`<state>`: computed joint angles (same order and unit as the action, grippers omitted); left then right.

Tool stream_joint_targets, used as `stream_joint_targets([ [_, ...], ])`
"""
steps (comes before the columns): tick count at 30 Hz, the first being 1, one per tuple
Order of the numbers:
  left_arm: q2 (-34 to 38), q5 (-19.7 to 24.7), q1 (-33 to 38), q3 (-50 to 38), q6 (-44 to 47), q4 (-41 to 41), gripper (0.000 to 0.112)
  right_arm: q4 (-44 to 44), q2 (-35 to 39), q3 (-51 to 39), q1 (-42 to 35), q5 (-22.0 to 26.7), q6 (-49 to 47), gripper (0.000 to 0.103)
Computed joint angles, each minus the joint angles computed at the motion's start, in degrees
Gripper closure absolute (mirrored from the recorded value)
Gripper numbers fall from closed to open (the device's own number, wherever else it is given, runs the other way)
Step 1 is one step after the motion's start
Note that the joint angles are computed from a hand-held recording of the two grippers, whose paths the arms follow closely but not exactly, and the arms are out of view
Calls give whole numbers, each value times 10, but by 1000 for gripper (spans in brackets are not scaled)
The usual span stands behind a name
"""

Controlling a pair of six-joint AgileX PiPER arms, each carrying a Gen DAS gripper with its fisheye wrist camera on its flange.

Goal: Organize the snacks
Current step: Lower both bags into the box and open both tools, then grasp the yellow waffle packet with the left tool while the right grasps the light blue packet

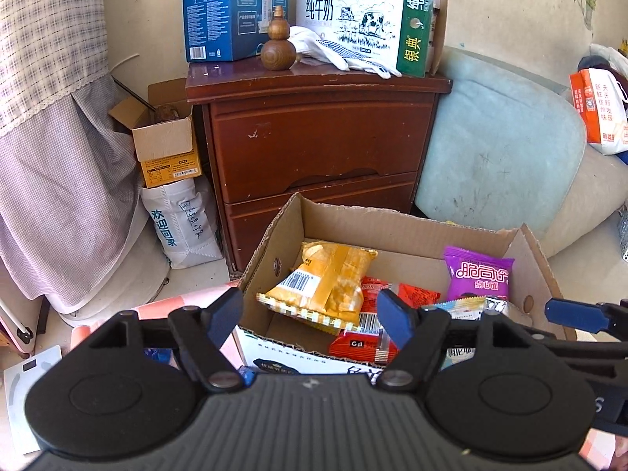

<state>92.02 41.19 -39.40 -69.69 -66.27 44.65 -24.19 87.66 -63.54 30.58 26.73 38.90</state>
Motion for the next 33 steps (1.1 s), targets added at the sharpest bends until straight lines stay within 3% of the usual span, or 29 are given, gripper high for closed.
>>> stream_joint_targets([
  [17, -127, 34, -29, 151, 12, -16, 35, 178, -50, 65, 36, 16, -181, 34],
  [33, -182, 16, 4, 242, 84, -115, 33, 228, -14, 78, 83, 33, -233, 31],
])
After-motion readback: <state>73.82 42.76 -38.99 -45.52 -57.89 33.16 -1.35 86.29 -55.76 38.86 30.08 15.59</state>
